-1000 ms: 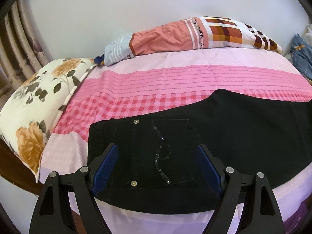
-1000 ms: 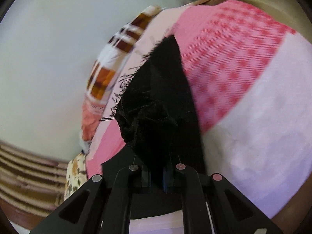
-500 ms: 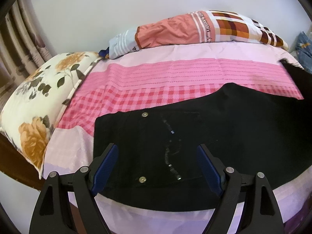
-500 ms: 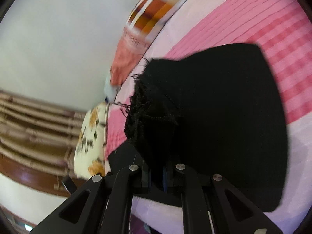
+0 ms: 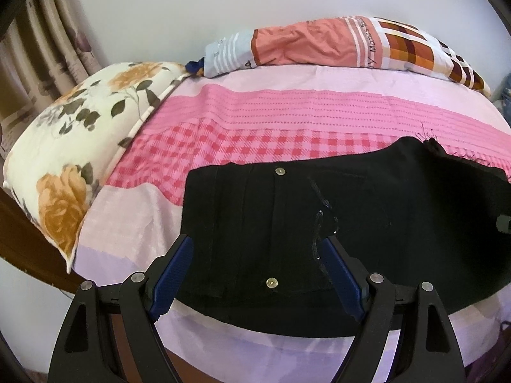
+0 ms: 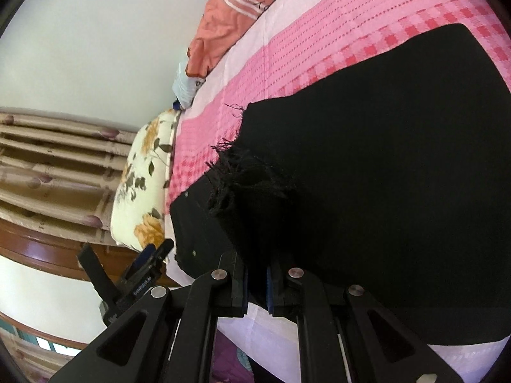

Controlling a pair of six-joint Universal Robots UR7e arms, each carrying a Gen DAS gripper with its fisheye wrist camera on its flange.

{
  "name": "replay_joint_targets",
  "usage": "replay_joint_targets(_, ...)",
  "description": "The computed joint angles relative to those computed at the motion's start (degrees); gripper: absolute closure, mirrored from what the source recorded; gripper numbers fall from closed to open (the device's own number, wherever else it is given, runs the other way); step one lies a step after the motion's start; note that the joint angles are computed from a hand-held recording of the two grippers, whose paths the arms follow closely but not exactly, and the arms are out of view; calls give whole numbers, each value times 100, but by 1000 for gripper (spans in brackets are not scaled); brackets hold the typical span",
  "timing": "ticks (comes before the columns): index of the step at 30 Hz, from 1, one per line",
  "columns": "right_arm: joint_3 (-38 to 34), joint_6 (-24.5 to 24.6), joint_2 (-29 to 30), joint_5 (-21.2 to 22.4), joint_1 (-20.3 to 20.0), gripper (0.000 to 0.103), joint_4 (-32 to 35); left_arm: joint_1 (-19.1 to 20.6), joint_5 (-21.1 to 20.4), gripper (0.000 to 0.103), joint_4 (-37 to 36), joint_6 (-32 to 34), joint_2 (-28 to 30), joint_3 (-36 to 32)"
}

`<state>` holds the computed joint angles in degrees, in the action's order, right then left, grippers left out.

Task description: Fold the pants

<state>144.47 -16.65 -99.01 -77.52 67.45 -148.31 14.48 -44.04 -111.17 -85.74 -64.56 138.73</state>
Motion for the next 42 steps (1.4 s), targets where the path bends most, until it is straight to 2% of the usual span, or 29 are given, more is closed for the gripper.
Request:
replay_joint_targets(8,93,-160,392,-780,534,93,-449,-14,-31,20,-136,181,171,-17)
replay_joint_targets(23,210,-282,878,-1445,1067,90,-840,108,-104,20,-352,240,98,93)
replay_joint_targets(28,184,-288,907,-1356,1002,87,-701,124,-70,20,-376,249,75,116)
replay_joint_targets(31,148,-280,920,-1182,964,73,-493,139,-96,20,-375,273,76,115)
replay_joint_targets(33,127,-356,895,-1013,912,67,-260,153,-108,20,-358,282,76,111)
replay_joint_targets(34,113,-398,859,-836,841,67,-115,161,-105,20,-355,284,89,102)
replay_joint_targets(36,-19,-577,752,146,315,67,788,159,-100,20,-362,278,94,101)
replay_joint_targets(38,-84,-690,600,887,-215,67,1349,156,-85,20,-332,247,68,114)
replay_joint_targets(40,-83,-776,324,1196,-544,66,1385,153,-65,20,-309,220,13,135)
replay_joint_targets(42,-86,-685,66,1094,-696,66,1125,150,-56,20,-310,206,-31,151)
